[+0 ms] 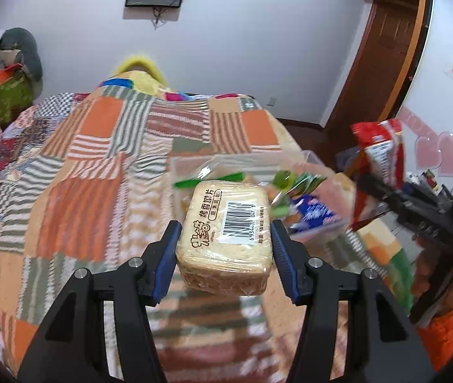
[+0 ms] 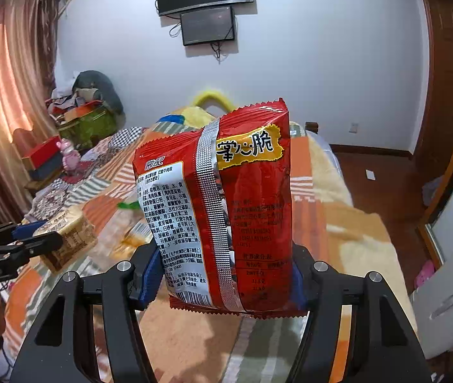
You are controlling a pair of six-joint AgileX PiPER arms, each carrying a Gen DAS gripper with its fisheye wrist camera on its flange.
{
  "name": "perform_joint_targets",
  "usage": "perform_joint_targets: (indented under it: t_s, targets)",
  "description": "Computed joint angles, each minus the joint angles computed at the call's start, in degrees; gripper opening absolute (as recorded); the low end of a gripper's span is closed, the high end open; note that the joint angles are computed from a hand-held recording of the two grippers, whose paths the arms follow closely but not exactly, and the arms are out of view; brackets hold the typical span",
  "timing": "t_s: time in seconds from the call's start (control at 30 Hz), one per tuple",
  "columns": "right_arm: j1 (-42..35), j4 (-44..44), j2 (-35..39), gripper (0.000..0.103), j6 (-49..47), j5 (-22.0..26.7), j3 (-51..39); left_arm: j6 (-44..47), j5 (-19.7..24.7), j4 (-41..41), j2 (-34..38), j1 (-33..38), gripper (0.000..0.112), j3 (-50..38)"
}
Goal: Organize snacks
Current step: 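Lower the biscuit pack and red chip bag into the clear box and release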
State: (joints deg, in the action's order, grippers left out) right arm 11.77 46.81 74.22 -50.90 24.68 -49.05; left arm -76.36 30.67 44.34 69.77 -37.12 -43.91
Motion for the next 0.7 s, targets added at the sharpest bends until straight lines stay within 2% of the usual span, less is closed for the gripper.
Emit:
perform_joint_targets:
  t_s: [0.2, 0.37, 0.43, 0.57, 0.7]
  targets:
    - [1.36, -0.63, 6.16, 0.060, 1.37, -1.64, -2.93, 3.96, -4.78, -2.31, 10.24, 3.38, 0.055, -8.54]
    - [0.82, -0.56, 10.25, 0.060, 1.58, -1.87, -4.38, 5.02, -5.69, -2.19, 17.03, 4.49, 0.055, -14.29]
    - [1.05, -2.41, 11.71, 0.060, 3.71, -1.90, -5.10, 6.95, -6.61, -3.87, 18.69, 5.49, 0.055, -15.60]
    - [2.61, -6.38, 12.24, 0.060, 6.91, -3.19, -5.28, 15.11, -9.55, -12.33, 21.34, 7.79, 0.055, -16.95]
    - [1.59, -7.66, 11.76, 0.067, 5.52, -2.74, -4.68, 11.04, -9.25, -8.52, 21.05, 6.90, 0.055, -16.39]
